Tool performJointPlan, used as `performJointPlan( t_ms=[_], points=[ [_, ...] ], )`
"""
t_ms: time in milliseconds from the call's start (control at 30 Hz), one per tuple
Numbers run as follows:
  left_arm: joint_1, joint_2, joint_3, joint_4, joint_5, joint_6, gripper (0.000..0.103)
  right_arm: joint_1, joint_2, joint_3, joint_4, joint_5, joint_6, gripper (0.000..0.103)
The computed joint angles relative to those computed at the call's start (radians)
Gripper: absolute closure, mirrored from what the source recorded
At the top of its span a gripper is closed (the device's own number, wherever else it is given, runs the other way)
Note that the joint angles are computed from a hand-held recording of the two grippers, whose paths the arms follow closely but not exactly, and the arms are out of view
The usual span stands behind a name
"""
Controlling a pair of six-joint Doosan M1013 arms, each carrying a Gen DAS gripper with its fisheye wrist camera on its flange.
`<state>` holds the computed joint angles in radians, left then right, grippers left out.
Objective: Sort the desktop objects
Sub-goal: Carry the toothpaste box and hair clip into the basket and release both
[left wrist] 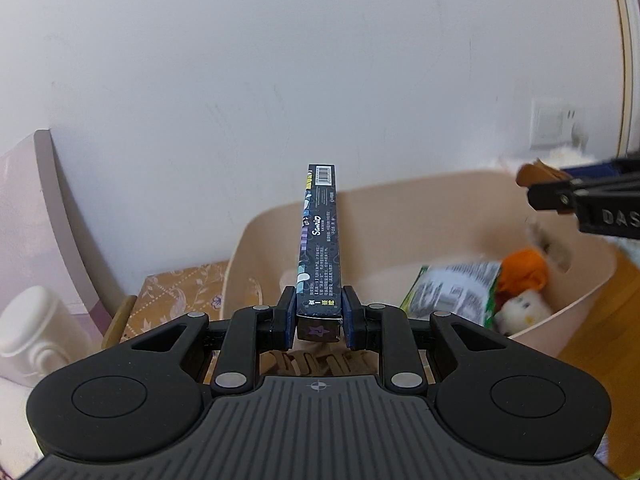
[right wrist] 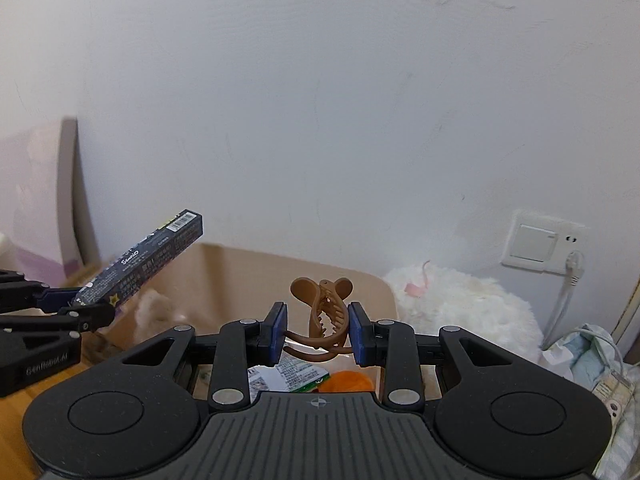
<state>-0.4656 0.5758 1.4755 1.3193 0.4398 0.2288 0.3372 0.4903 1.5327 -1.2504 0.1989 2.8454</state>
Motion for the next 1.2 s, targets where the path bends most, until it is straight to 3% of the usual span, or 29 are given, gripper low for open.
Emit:
performJointPlan(
  t_ms=[233,333,367,400,433,467,567,600,633,667,867,1133,1200],
  points=[
    [0.005,0.025,-0.028,-0.101,-0.020,0.121,0.080,0.005,0.046,-0.042,0.280,0.041,-0.299,0.072],
    [0.005,0.024,-0.025,-0.090,-0.023,0.125,0.078,0.005,0.051,-0.046,0.312,0.048,-0.320,0.058],
    [0.005,0.025,-0.025,-0.088,-0.021,0.125,0.067,0.001,0.052,-0.048,0.357,0.044,-0.355,0.053],
    [0.007,0.024,-0.028,-0.102,-0.026,0.136,0.058,-0.003,0.052,-0.047,0.368,0.039,-0.359,0.039],
    [0.007,0.023,-0.025,-0.071,-0.029,0.096,0.038,-0.003,0.049,-0.040,0.326,0.038,-0.314,0.028],
    [0.006,0.024,-0.024,-0.042,-0.030,0.056,0.022,-0.002,0.042,-0.032,0.279,0.037,-0.272,0.026],
    [0.013,0.016,-0.017,-0.058,-0.062,0.046,0.018,0.002,0.030,-0.022,0.252,0.037,-0.259,0.021],
    [0.013,0.014,-0.012,-0.062,-0.065,0.045,0.018,0.003,0.025,-0.017,0.242,0.034,-0.253,0.012],
    [0.012,0.013,-0.008,-0.048,-0.062,0.029,0.018,0.005,0.025,-0.012,0.190,0.029,-0.208,0.003],
    [0.011,0.011,0.000,-0.017,-0.060,-0.004,0.018,0.008,0.019,-0.002,0.118,0.026,-0.143,0.000],
    [0.013,-0.027,0.067,0.110,-0.073,-0.166,0.018,0.021,-0.022,0.050,-0.164,0.024,0.114,0.000],
    [0.012,-0.108,0.182,0.296,-0.082,-0.355,0.017,0.036,-0.113,0.178,-0.745,0.032,0.752,0.000],
    [0.010,-0.133,0.219,0.354,-0.082,-0.412,0.017,0.041,-0.132,0.208,-0.815,0.049,0.823,0.000]
  ],
)
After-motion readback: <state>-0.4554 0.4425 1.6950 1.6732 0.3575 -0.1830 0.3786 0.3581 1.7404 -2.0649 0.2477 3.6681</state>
